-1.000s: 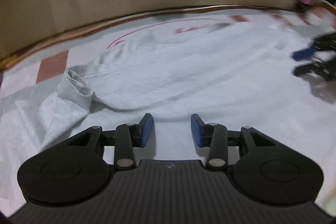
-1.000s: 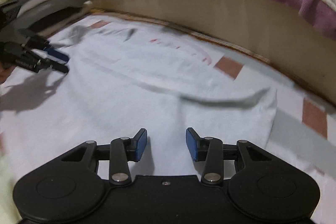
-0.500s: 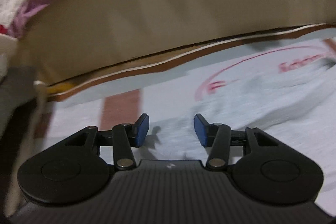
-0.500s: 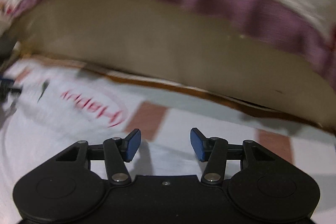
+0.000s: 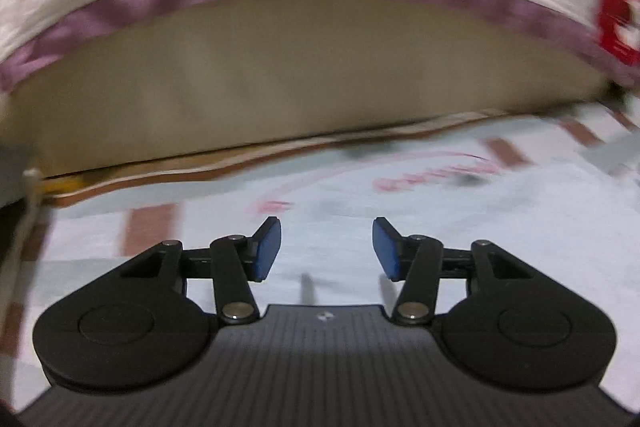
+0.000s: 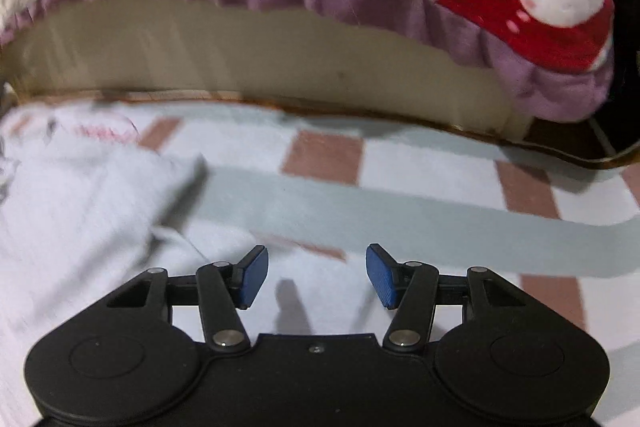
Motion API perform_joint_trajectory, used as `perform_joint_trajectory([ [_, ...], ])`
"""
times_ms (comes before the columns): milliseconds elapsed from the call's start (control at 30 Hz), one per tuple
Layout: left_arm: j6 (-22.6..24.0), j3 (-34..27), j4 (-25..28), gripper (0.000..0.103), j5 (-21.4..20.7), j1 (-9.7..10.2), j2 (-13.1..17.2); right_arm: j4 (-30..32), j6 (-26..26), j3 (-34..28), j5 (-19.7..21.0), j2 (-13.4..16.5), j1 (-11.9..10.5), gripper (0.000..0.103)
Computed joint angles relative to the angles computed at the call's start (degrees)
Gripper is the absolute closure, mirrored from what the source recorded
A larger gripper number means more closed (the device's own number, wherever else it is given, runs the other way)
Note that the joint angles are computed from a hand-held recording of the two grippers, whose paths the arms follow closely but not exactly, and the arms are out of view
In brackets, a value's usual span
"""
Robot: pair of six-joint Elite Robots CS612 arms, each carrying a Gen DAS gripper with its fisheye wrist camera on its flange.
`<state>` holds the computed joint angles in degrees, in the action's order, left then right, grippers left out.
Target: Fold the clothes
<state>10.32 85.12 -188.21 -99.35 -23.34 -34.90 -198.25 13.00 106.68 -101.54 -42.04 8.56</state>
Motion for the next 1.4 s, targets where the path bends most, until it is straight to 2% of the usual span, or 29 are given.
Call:
perform_joint_trajectory([
  [67,1.05,1.2,1.61,0.053,-3.78,-0.56,-0.66,-0.25,-0.96,0.6,-0.18,0.02,-0.14,0.038],
  [100,1.52,1.69,2.37,0.053,-4.82,-0.85,-0.89,-0.83,0.09,0.5,1.88,0.47,-0.54,0.034],
  [167,2.39,2.4,3.68,0.052,-5.0,-1.43,-1.15,-2.3,2.02,0.22,5.66,1.51,-1.24,0.033],
  [200,2.93,2.52,4.24,0.052,-4.54,-1.6,-1.11,-4.53,1.86,-0.02,5.46,2.43,-0.97,0.029],
  [267,3.77,2.77,5.2,0.051,-3.51,-1.92,-1.02,-7.66,0.69,-0.65,4.43,3.86,-0.16,0.029],
  [333,3.21,3.09,5.18,0.051,-1.97,-2.0,-0.84,-9.37,-3.67,-1.55,4.93,4.8,0.47,0.071],
  [367,2.27,3.29,4.93,0.051,-0.95,-1.98,-0.82,-9.46,-5.45,-1.78,5.03,4.74,0.69,0.1],
  [400,1.14,3.36,4.76,0.051,-0.1,-1.89,-0.75,-9.62,-6.1,-1.74,4.21,4.4,0.96,0.101],
  [500,-2.44,2.84,4.88,0.051,2.0,-1.29,-0.25,-16.02,-6.2,-0.85,-2.24,3.86,1.82,0.102],
  [533,-3.15,2.78,5.24,0.051,2.88,-1.12,-0.14,-17.13,-5.78,-0.42,-4.45,3.53,1.97,0.102],
  [567,-3.57,2.88,5.53,0.051,3.95,-1.02,-0.13,-16.25,-5.53,-0.06,-4.76,3.19,1.75,0.103],
  [667,-4.22,3.65,5.29,0.051,7.19,-0.79,-0.09,-10.59,-3.0,-0.45,-4.62,3.27,1.33,0.103],
  [733,-4.94,4.36,4.45,0.049,8.44,-0.45,-0.22,-4.97,-4.33,-2.05,-9.1,3.78,2.4,0.103],
  [833,-5.06,5.87,3.45,0.049,13.3,-0.4,-0.99,-4.24,4.23,-0.65,-7.98,2.55,2.02,0.103],
  [867,-4.13,6.39,2.79,0.049,15.63,-0.43,-1.18,-4.34,7.75,0.0,-7.78,1.98,1.94,0.101],
  [933,-2.77,6.85,2.03,0.049,18.55,-0.09,-1.34,-4.84,11.32,1.23,-7.14,1.0,2.02,0.097],
  [1000,-3.29,6.82,1.85,0.048,19.55,0.88,-1.39,-5.72,13.53,2.21,-5.65,0.16,2.02,0.083],
  [1100,-2.84,6.1,1.88,0.046,20.56,2.1,-0.96,-12.0,12.87,2.73,0.69,0.28,1.81,0.059],
  [1233,-1.05,3.18,2.34,0.046,21.54,2.9,0.8,-11.68,8.18,-0.08,12.31,1.11,1.98,0.056],
  [1333,-2.27,0.74,2.54,0.043,27.94,2.37,2.21,-7.19,0.87,-3.77,16.51,2.23,3.53,0.056],
  [1400,-2.56,0.38,1.05,0.043,30.11,2.44,2.5,-4.18,-2.18,-5.92,17.74,2.95,4.5,0.056],
])
